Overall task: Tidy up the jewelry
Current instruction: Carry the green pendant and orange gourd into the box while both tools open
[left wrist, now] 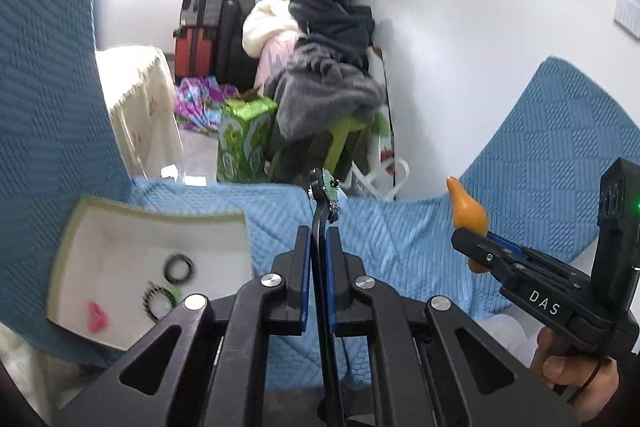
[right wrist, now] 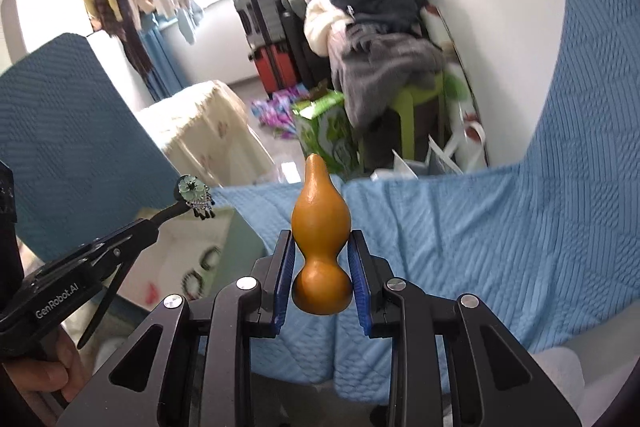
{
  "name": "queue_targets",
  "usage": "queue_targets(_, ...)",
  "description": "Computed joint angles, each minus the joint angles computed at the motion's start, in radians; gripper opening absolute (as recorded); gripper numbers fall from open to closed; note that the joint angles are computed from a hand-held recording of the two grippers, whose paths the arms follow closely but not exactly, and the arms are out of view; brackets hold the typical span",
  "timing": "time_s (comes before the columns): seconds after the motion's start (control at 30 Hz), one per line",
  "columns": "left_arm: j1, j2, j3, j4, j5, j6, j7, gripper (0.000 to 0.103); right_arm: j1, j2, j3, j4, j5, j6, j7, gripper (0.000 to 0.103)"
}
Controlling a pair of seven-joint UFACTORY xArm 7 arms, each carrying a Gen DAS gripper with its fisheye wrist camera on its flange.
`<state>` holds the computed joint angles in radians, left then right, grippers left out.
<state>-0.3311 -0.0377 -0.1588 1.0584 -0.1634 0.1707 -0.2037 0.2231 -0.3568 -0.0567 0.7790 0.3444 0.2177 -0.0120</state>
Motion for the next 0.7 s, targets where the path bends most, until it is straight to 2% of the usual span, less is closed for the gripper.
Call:
queue_targets(0.07, 0.004, -0.02, 0.015, -0.002, -0.036, -0.004, 0.044, 0.006, -0.005, 0.006, 0.02, 0.03, -0.013, -0.002, 0.019, 0.025)
queue_targets(0.3, 0.039, -0.077, 0.056, -0.028, -0.054, -0.013, 0.098, 0.007, 0.031, 0.067, 0.062, 0.124, -0.033, -0.027, 0.048, 0.025)
queue_targets(0.4, 0.059, -0.08, 0.069, -0.049, -0.052, -0.019, 0.096, 0.007, 0.075, 0.119, 0.05, 0.169, 0.005, -0.026, 0.008, 0.025)
queue_targets(0.47, 0.059, -0.07, 0.087, -0.057, -0.089, -0.016, 0.123, 0.007, 0.088, 0.166, 0.062, 0.202, 0.02, -0.019, -0.01, 0.025)
queue_targets(0.7, 0.11, -0.033, 0.098, -0.096, -0.115, -0.003, 0.13, 0.007, 0.085, 0.321, 0.124, 0.298, 0.112, 0.029, -0.104, 0.025)
